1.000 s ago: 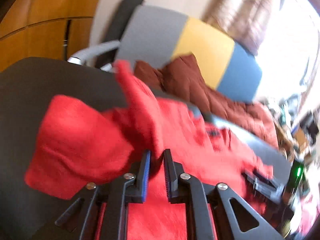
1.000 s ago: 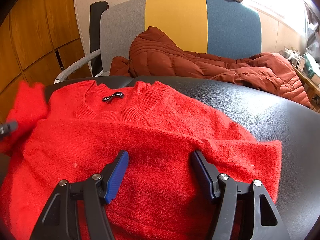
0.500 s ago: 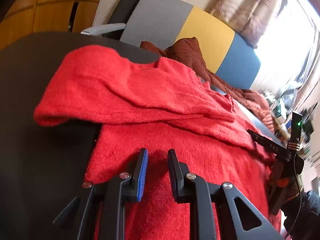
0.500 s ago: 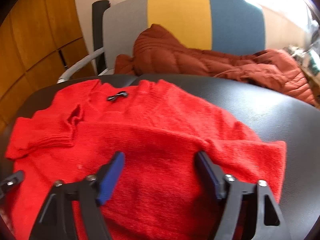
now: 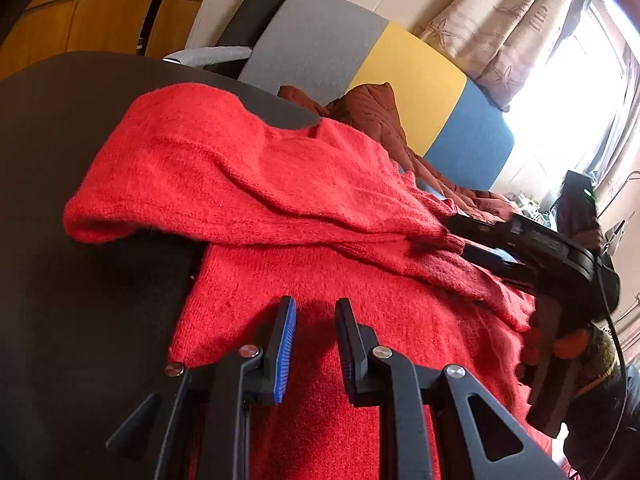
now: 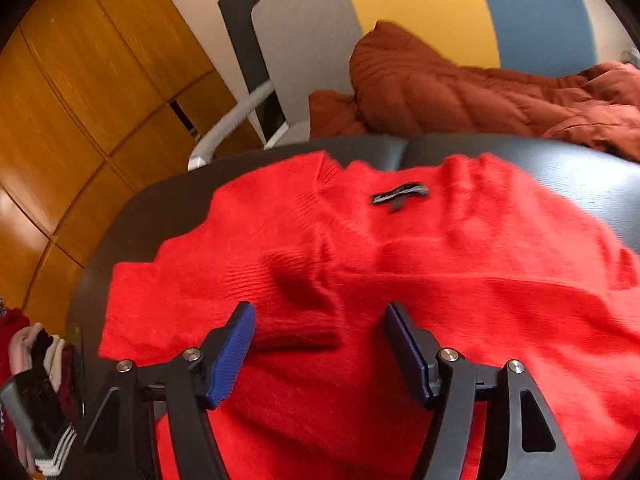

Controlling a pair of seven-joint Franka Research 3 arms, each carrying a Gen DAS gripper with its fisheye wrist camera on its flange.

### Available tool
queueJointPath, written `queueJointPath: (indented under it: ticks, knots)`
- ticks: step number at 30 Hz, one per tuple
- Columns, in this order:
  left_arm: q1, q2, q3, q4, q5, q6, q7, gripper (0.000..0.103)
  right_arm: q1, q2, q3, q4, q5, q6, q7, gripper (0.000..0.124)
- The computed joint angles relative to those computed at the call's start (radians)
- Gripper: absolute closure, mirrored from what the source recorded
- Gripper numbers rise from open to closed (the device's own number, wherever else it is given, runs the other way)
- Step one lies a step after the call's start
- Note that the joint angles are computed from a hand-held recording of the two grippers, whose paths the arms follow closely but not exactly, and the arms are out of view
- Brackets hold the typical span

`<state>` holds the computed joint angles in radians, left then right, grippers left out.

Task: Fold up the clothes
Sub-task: 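Grasp the sleeve with the right gripper and fold it over the body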

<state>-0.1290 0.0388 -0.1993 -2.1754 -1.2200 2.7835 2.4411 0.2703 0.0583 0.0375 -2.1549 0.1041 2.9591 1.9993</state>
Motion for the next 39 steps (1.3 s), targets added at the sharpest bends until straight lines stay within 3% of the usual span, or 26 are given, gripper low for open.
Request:
queueJointPath:
  ticks: [1,3,5,7,12,20,28,39]
  knots:
    - [0.000,0.001,0.000,0.001,-0.004,0.001,0.003,0.084,0.006,0.019,-0.003,0.027,-0.029,-0.018,0.019,0.061]
    - [0.001,0.001,-0.001,0.001,-0.014,0.000,0.012,0.084,0.026,0.038,-0.016,0.072,-0.111,-0.061,0.055,0.099]
    - [0.002,0.001,0.000,0.001,-0.022,-0.002,0.018,0.084,0.043,0.044,-0.025,0.115,-0.200,-0.111,0.077,0.110]
    - [0.003,0.002,0.000,0.002,-0.037,-0.008,0.027,0.084,0.056,0.049,-0.027,0.159,-0.275,-0.159,0.086,0.110]
    - [0.004,0.004,0.000,0.005,-0.052,-0.015,0.033,0.084,0.046,-0.021,-0.029,0.175,-0.421,-0.159,0.162,0.110]
    - [0.007,0.007,0.001,0.007,-0.064,-0.023,0.039,0.084,-0.066,-0.177,0.027,0.075,-0.609,-0.187,0.329,0.110]
    - [0.008,0.008,0.001,0.008,-0.065,-0.027,0.037,0.084,-0.237,-0.363,0.098,-0.195,-0.614,-0.154,0.470,0.110]
    - [0.015,0.011,0.004,0.011,-0.071,-0.044,0.039,0.084,-0.423,-0.420,0.197,-0.378,-0.606,-0.118,0.603,0.110]
